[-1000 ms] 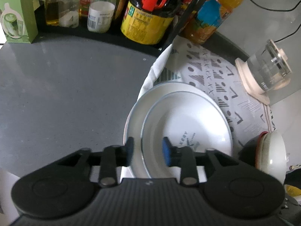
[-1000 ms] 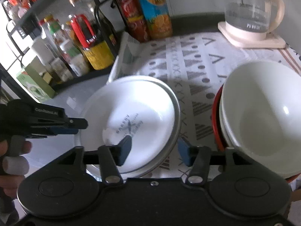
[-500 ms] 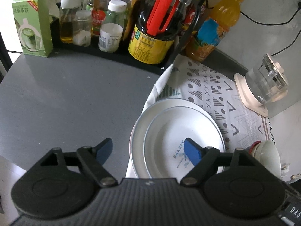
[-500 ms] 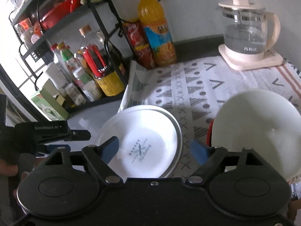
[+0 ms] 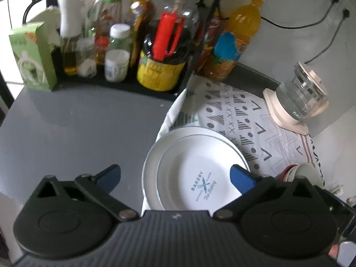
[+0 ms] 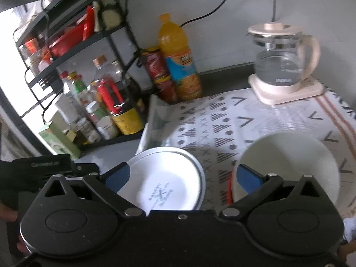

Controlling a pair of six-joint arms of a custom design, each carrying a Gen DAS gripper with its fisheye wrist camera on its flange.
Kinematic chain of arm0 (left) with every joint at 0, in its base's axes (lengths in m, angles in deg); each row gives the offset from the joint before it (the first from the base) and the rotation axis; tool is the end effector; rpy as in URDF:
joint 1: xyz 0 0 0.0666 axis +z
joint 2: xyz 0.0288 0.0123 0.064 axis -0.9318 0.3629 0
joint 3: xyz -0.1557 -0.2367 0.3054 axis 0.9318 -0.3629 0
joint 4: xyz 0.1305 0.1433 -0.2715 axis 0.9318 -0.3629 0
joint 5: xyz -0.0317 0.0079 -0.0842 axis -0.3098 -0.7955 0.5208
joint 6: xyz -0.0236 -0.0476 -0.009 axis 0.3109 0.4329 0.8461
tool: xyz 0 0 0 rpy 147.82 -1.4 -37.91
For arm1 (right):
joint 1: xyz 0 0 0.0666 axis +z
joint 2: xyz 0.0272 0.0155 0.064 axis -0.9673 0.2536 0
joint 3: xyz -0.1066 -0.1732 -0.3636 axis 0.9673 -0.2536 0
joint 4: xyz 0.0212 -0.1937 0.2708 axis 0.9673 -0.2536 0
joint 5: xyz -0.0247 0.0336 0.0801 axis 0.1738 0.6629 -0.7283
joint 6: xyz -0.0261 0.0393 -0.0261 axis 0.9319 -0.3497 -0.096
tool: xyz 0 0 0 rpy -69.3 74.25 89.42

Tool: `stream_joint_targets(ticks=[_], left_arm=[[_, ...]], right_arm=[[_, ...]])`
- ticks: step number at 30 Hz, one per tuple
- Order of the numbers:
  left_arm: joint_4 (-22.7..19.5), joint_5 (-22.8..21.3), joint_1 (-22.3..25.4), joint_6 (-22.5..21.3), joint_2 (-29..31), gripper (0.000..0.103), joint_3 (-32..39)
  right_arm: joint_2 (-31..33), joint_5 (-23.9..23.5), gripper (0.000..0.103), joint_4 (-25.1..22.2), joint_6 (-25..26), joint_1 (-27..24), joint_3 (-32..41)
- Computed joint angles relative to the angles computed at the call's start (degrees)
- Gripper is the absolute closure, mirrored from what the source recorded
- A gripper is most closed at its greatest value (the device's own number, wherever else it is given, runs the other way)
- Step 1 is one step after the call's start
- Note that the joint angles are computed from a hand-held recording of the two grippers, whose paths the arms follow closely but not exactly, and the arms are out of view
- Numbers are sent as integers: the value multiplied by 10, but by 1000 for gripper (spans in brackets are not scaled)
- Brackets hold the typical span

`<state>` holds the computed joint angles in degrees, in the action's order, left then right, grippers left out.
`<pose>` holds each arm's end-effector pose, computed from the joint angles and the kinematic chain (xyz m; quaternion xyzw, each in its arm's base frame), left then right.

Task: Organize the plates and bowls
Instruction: 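Move both tools to the red-and-black bowl stack and grasp its rim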

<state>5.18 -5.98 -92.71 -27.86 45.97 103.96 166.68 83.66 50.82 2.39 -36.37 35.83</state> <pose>0.3980 -0.1684 0.4591 -0.2243 0.9289 -0.0658 0.2873 0.4202 0.3376 0.4241 -0.0956 0.8888 0.2286 0.3855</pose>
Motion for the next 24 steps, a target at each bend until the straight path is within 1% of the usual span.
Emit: stream_joint_targets(ticks=[2,6,9,11,14,17,18,19,20,21,22,24], left_arm=[[1,3,-4,-9,6,0,9],[32,-4,-16,-24,11,0,11],[47,3,-21,-28,20,0,19],[47,7,-25,-34,30,0,31],[47,20,-31,-60,46,0,49],[17,41,-36,-70,73,0,85],[-14,51,-38,-78,88,0,109],[-46,63,-40,-95,103,0,138],[-55,71,-43,-108,111,0,151],[-54,69,-48,-115,115,0,158],[-54,64,-53,-115,119,0,165],[-69,71,-58,-104,132,0,185]], right_arm=[[-5,13,0,1,0,-3,-7],[-20,31,0,13,-1,-12,-28],[-29,50,0,20,-3,-18,-43],[-33,58,0,21,-7,-25,-51],[-41,67,0,14,-9,-35,-64],[-46,64,0,2,-3,-46,-72],[-48,65,0,1,-1,-49,-75],[-50,67,0,0,1,-52,-79],[-52,65,0,0,0,-56,-83],[-55,62,0,1,-3,-60,-88],[-57,59,0,1,-8,-65,-92],[-60,58,0,-4,-15,-73,-98]])
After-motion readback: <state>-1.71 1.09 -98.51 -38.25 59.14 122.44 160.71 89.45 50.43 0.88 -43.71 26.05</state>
